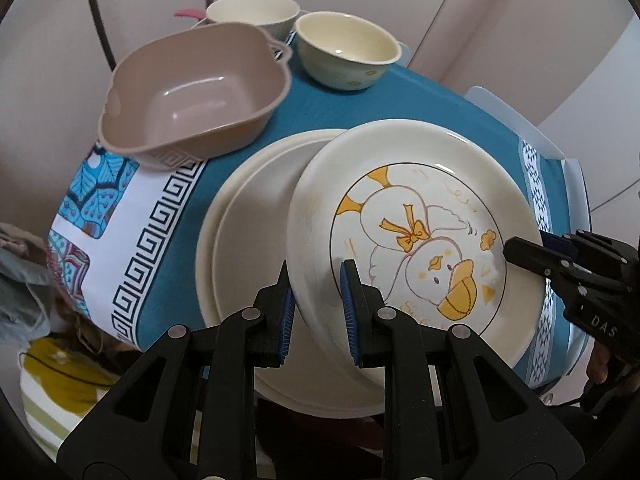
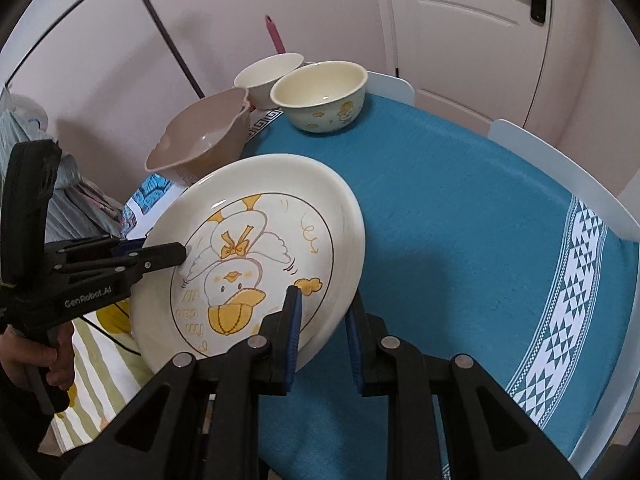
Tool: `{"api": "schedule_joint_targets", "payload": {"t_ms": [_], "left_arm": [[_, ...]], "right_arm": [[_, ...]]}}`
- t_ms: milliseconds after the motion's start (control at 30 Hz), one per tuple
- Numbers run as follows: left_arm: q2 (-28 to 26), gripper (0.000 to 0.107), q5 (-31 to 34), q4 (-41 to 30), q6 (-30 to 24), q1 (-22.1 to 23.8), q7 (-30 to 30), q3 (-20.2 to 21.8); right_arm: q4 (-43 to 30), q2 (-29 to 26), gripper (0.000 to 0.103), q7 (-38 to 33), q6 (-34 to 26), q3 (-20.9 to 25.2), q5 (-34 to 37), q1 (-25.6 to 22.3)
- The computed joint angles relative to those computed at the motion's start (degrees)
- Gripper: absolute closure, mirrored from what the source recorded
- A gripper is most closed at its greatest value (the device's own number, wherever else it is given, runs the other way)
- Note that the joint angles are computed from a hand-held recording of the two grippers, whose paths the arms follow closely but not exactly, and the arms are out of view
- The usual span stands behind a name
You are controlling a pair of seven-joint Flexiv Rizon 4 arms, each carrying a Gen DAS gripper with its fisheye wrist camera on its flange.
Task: Organize plates and bowls
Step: 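Lower the duck-print plate onto the stacked plates with both tools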
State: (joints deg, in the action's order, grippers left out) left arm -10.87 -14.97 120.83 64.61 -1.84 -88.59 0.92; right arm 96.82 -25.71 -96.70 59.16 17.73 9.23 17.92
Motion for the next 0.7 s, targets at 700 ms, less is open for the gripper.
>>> {"api": "schedule_joint_targets", "payload": {"t_ms": [700], "left_arm": [[-3.12,0.086,22.14,-9.39,-9.68,-2.66,-3.87,4.01]], "right_arm": [[4.79,1.12,0.083,12.46,2.09,-2.78,-8.76,5.04]]}}
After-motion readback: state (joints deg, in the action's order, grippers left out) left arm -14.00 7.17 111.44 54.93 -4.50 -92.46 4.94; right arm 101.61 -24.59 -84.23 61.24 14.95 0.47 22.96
